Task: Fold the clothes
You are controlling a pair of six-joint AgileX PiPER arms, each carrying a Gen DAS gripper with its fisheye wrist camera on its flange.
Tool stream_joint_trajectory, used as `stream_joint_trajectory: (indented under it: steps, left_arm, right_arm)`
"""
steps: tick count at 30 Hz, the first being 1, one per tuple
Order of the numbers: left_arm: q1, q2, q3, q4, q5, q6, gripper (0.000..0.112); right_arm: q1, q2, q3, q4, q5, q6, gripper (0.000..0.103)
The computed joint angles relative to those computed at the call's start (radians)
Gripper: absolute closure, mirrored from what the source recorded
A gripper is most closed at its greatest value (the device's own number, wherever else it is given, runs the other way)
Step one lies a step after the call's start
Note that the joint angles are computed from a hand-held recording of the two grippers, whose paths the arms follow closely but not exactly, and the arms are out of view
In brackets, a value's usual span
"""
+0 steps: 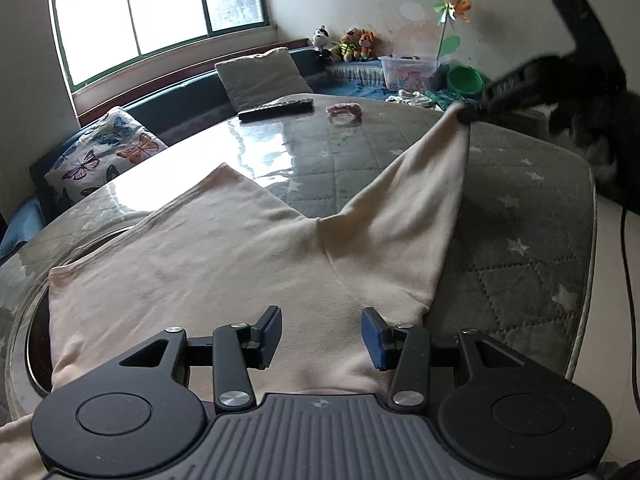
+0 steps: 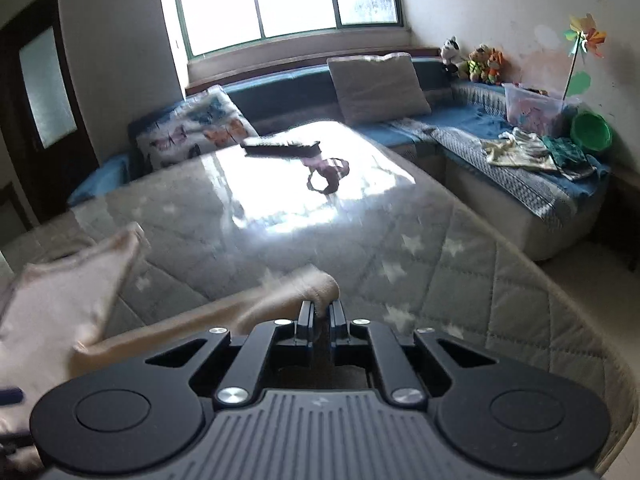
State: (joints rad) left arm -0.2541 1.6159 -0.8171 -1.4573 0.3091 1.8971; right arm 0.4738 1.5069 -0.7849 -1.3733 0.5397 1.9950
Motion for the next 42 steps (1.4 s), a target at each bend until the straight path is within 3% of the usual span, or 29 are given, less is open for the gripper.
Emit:
stream_joint_trajectory:
  steps: [5,10,16,20,25,28,34,38,42]
  left_arm:
    - [0.071,-0.036,0.021,-0.043,0.038,0.032,0.065]
    - [0.189,-0.083,0.060,-0.084,0.088,0.074,0.063]
    - [0.336,-0.119,0.106,-0.099,0.144,0.084,0.061]
    - [0.409,-0.133,0.133,-0.092,0.166,0.081,0.060]
    - [0.462,-0.131,0.151,-0.073,0.164,0.066,0.058]
    - [0.494,-0.135,0.161,-0.062,0.176,0.067,0.058]
    - [0.525,-0.152,0.161,-0.029,0.189,0.027,0.058]
    - [0.522,-0.144,0.144,-0.026,0.189,0.010,0.058]
    - [0.491,-0.132,0.128,-0.026,0.163,-0.007,0.060]
  right_arm:
    - [0.083,-0.035,-0.127,0.084,0.078,-0.190,0.097]
    - [0.191,0.012,-0.309,0.104,0.104,-0.357,0.097]
    - [0.272,0.166,-0.554,0.194,0.028,-0.583,0.097]
    - [0.301,0.312,-0.737,0.396,-0.046,-0.839,0.097]
    - [0.327,0.444,-0.894,0.705,-0.079,-1.139,0.093]
    - [0.337,0.459,-0.904,0.794,-0.089,-1.222,0.092]
    - [0.323,0.372,-0.789,0.766,-0.038,-1.226,0.091]
    - [0.278,0.311,-0.641,0.848,-0.015,-1.266,0.091]
    - [0.255,0.278,-0.492,0.894,-0.056,-1.247,0.091]
